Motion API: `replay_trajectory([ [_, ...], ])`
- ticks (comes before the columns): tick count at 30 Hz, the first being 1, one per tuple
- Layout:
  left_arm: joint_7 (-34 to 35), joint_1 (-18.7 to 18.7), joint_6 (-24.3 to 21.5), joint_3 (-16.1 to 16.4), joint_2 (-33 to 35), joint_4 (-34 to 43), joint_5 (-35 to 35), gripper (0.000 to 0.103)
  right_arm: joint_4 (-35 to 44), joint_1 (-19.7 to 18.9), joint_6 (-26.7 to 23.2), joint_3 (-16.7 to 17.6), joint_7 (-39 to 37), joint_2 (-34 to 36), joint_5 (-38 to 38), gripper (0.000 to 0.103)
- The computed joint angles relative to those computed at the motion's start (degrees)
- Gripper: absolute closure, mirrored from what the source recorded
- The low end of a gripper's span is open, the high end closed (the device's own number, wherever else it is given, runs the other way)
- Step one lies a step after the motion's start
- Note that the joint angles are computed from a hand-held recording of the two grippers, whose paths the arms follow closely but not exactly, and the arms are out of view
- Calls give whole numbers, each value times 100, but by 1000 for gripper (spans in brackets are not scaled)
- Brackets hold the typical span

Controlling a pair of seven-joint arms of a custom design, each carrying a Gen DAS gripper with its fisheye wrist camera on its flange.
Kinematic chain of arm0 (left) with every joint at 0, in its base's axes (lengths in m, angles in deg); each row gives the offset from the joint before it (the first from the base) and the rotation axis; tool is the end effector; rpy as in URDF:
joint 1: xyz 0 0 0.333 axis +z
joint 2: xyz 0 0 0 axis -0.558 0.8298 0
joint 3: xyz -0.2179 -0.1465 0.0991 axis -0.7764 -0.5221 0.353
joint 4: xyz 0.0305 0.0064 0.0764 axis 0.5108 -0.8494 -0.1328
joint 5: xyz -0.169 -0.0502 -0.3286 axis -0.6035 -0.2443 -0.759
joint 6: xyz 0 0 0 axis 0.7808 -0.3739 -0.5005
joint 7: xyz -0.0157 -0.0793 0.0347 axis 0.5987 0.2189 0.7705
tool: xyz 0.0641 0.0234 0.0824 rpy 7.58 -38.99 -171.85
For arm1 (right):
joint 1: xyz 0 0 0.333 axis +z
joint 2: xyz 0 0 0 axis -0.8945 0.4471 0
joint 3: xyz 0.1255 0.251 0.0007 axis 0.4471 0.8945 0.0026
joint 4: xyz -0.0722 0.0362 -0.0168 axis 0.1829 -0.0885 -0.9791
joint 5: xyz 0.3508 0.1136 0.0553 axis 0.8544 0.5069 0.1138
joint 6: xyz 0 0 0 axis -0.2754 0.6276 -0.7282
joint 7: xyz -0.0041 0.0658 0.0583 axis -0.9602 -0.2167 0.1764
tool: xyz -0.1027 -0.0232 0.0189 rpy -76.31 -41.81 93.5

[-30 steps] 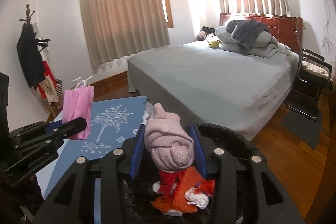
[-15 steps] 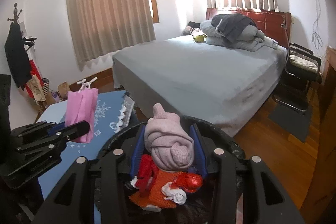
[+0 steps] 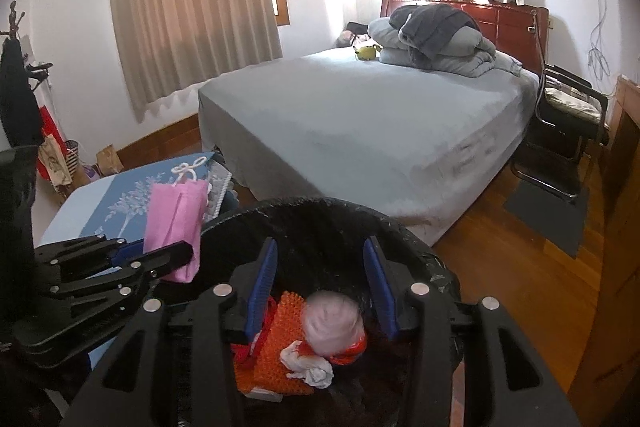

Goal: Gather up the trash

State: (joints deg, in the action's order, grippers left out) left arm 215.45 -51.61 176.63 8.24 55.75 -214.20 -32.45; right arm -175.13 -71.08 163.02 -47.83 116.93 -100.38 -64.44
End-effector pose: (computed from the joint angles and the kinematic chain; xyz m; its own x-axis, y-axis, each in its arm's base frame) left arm 0.4518 -0.0593 0.4069 -0.2520 -0.9621 0.1045 -0.6496 0.0882 -0.7552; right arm 0.4476 0.2179 0.4434 0.2564 -0.9573 -0.1336 -0.5922 -0.0464 -0.8044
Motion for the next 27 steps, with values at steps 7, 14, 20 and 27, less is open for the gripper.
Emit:
replay_trajectory([
  [7,2,87,-51,-28,96,19,-4,46,11,-626,12,549,208,-26,-76,37],
  [14,54,3,343,94,-260,-244,-159,21,-77,-844,107,810,192,-256,55,10],
  [20,-1123,496,382,-122,-855,-768,878,12,-134,43,103,66,-1,-373,341,6],
  [27,-2313,1467,231,-713,-1708,-1366,1890,9,-144,1160,-22,-818,-236,-512,466,6],
])
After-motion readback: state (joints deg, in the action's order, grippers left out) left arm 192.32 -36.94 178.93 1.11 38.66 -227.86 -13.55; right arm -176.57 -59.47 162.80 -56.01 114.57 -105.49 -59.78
